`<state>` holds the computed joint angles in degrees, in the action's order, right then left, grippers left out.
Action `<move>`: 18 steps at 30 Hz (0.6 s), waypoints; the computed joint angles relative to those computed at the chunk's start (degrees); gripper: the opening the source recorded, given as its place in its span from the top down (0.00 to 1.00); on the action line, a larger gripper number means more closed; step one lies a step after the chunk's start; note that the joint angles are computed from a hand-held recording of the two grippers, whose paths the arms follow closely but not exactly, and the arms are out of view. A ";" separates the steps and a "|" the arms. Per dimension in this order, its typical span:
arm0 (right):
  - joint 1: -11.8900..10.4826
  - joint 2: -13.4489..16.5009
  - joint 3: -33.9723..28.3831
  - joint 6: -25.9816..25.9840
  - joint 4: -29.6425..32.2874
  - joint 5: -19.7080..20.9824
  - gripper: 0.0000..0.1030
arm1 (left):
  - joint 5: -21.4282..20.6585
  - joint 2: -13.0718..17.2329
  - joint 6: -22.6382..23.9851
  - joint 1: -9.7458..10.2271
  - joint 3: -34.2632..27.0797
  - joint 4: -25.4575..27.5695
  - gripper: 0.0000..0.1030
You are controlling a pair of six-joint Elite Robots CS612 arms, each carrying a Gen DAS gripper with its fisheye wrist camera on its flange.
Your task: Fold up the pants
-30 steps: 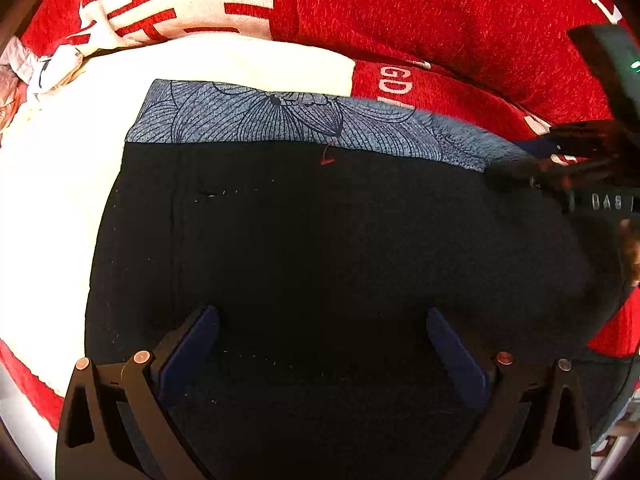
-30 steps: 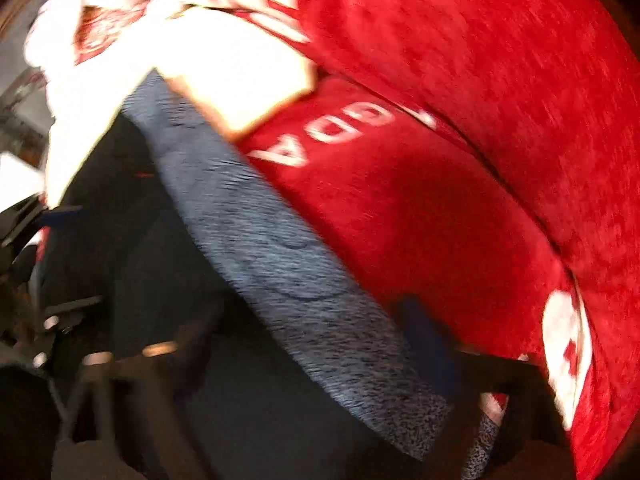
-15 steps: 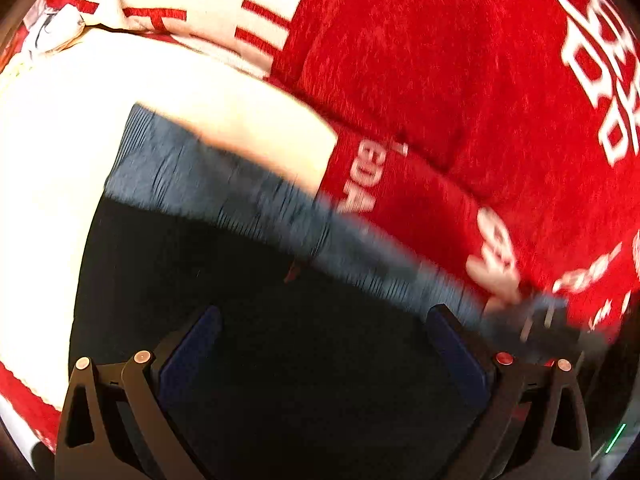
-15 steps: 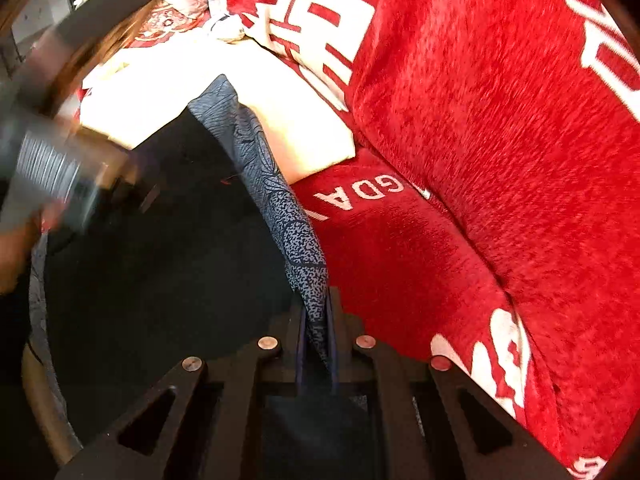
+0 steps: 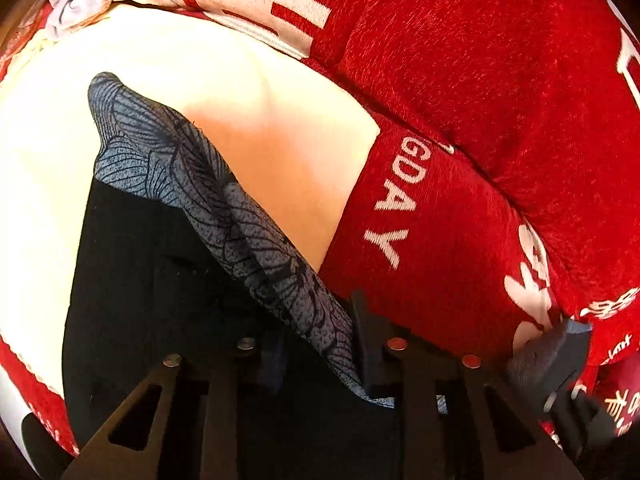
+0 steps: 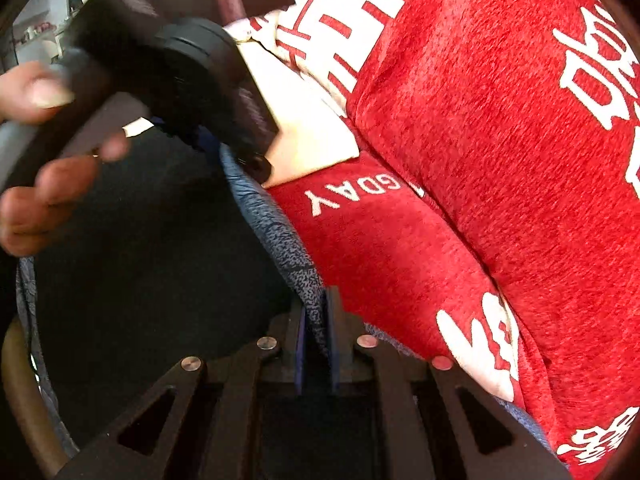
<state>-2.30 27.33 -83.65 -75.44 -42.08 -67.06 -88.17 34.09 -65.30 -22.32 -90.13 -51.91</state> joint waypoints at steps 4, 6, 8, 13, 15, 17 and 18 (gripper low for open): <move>0.82 -1.34 3.95 -0.72 0.27 -3.50 0.12 | 1.03 0.07 0.01 -0.56 -0.12 1.18 0.74; 1.15 -2.67 7.15 0.58 1.49 -5.78 0.12 | 1.18 0.15 0.19 -0.71 -0.66 1.46 0.74; 1.10 -4.41 10.73 1.88 4.06 -6.61 0.18 | 0.68 0.29 0.60 -0.68 -1.55 2.21 0.74; -0.05 -5.71 10.63 2.96 6.37 -4.17 0.71 | -4.99 -2.03 0.75 0.04 -0.75 7.29 0.74; -0.45 -4.96 7.13 2.20 5.44 -3.49 0.74 | -3.98 -2.55 1.35 -0.34 -1.50 7.20 0.74; -0.95 -4.40 3.97 2.39 4.55 -2.23 0.75 | -2.79 -2.71 1.88 -0.86 -3.39 6.51 0.74; -1.35 -4.19 2.18 2.59 4.41 -1.34 0.75 | -2.40 -2.68 1.92 -1.14 -4.52 6.33 0.74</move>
